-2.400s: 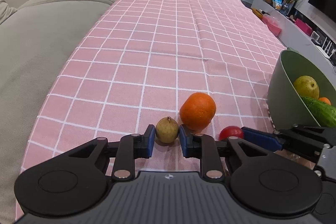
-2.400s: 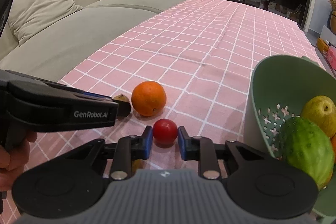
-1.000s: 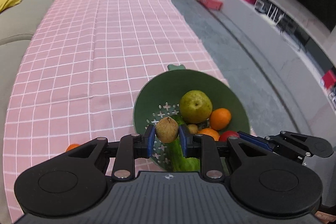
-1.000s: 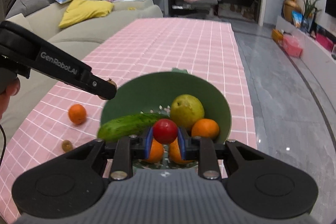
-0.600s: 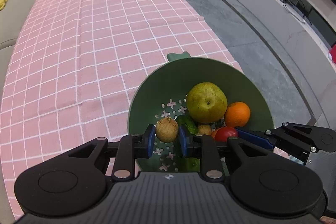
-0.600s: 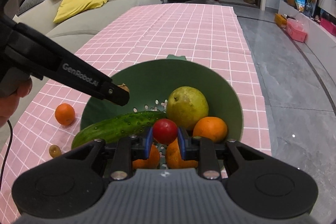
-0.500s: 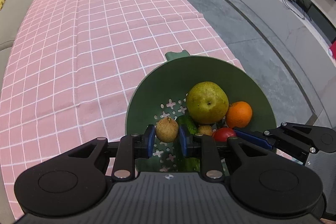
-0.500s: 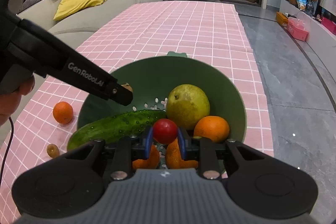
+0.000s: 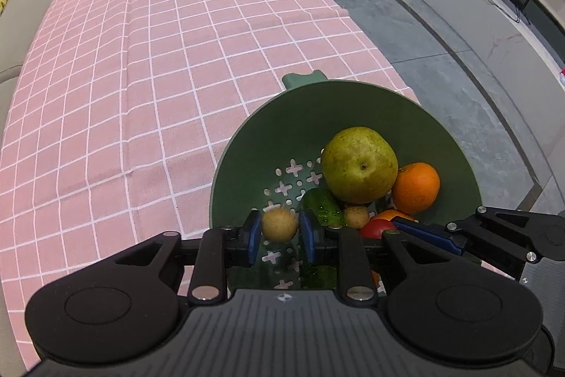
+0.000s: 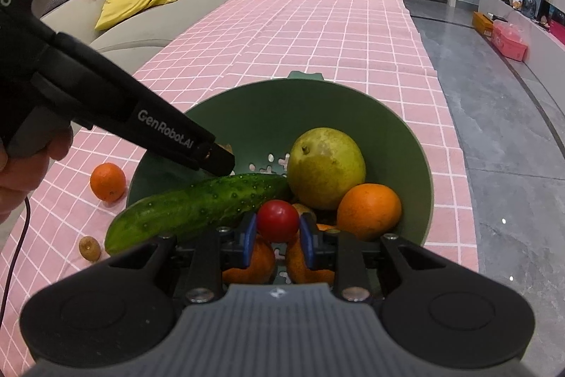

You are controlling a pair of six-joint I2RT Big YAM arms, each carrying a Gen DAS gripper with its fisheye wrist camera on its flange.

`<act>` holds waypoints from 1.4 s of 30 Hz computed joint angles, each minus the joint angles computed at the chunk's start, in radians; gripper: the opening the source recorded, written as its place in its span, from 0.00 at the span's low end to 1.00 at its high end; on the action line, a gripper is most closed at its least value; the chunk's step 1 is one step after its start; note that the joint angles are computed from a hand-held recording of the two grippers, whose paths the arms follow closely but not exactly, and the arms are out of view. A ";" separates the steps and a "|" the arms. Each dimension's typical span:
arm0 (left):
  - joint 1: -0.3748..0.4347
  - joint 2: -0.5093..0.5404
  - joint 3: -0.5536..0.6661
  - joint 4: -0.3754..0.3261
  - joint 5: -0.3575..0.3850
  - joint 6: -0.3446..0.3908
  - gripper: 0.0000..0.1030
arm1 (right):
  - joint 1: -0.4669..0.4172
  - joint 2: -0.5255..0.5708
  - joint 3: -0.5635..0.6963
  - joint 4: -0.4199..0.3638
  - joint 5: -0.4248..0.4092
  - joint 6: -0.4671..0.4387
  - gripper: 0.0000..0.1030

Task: Organize fruits
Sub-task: 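Carry pear and tomato into the green colander and open both tools, then move both tools back toward the last orange and kiwi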

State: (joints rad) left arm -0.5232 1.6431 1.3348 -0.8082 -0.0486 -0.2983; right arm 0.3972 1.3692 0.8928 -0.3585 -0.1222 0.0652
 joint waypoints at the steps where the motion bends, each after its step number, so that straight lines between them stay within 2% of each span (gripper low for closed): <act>1: 0.000 0.000 -0.001 0.001 -0.003 0.000 0.29 | 0.000 -0.001 -0.001 0.003 -0.001 0.000 0.23; 3: -0.002 -0.002 0.000 -0.006 -0.019 -0.007 0.35 | -0.002 -0.004 -0.001 0.003 -0.002 0.003 0.25; 4: -0.002 -0.005 -0.001 -0.009 -0.024 -0.012 0.36 | -0.002 -0.006 -0.003 0.005 0.000 0.003 0.30; 8: -0.012 -0.042 -0.022 0.002 -0.035 -0.033 0.37 | -0.003 -0.022 -0.013 0.010 0.006 0.005 0.31; 11: -0.029 -0.085 -0.041 0.012 -0.075 -0.042 0.38 | 0.000 -0.048 -0.025 0.016 0.015 0.009 0.35; 14: -0.049 -0.144 -0.069 0.018 -0.120 -0.060 0.44 | 0.010 -0.091 -0.049 0.032 0.035 0.021 0.41; 17: -0.068 -0.213 -0.105 0.022 -0.163 -0.089 0.45 | 0.028 -0.141 -0.081 0.050 0.051 0.027 0.42; 20: -0.091 -0.281 -0.146 0.011 -0.201 -0.137 0.45 | 0.061 -0.199 -0.115 0.062 0.073 0.026 0.43; 26: -0.145 -0.404 -0.247 -0.025 -0.285 -0.246 0.46 | 0.124 -0.301 -0.152 0.058 0.065 0.057 0.46; 28: -0.159 -0.443 -0.285 -0.036 -0.305 -0.290 0.47 | 0.150 -0.335 -0.166 0.057 0.068 0.047 0.49; 33: -0.190 -0.512 -0.368 -0.066 -0.333 -0.379 0.50 | 0.213 -0.390 -0.192 0.017 0.063 0.018 0.49; 38: -0.209 -0.569 -0.459 0.000 -0.325 -0.429 0.50 | 0.283 -0.384 -0.196 -0.048 0.043 -0.027 0.49; 42: -0.201 -0.595 -0.524 0.049 -0.318 -0.469 0.50 | 0.334 -0.335 -0.194 -0.070 0.082 -0.038 0.49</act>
